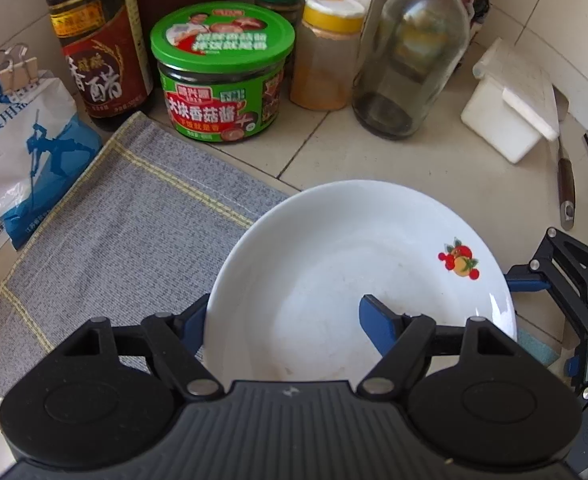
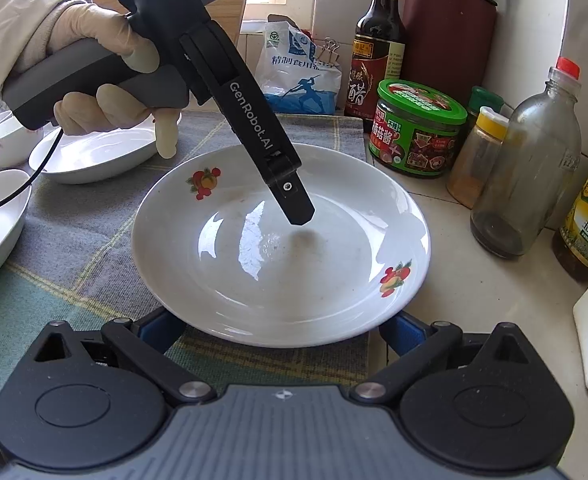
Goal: Organize plates and bowls
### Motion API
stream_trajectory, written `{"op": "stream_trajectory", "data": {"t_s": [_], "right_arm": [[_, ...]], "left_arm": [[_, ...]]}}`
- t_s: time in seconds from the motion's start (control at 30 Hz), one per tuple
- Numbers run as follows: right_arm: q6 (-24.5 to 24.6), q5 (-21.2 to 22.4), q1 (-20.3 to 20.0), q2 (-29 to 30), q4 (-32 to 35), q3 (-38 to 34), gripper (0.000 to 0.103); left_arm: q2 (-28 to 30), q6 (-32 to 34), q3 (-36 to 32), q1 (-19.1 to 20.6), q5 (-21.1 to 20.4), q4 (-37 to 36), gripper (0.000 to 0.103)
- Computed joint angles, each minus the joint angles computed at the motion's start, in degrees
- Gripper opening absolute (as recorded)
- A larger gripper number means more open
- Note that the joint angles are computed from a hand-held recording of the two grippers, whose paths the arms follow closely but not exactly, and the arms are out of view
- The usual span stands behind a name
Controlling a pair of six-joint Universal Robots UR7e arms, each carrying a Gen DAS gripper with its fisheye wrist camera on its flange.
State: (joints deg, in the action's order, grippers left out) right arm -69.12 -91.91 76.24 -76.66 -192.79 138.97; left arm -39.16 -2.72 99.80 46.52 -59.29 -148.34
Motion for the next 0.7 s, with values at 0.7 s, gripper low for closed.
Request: {"op": "stream_trajectory", "data": {"t_s": [0.7], "right_arm": [[1.5, -1.9, 3.3, -6.0, -2.4, 9.5, 0.103]], "left_arm": [[-15.4, -6.9, 27.4, -15.1, 14.0, -23.6, 0.095]]}}
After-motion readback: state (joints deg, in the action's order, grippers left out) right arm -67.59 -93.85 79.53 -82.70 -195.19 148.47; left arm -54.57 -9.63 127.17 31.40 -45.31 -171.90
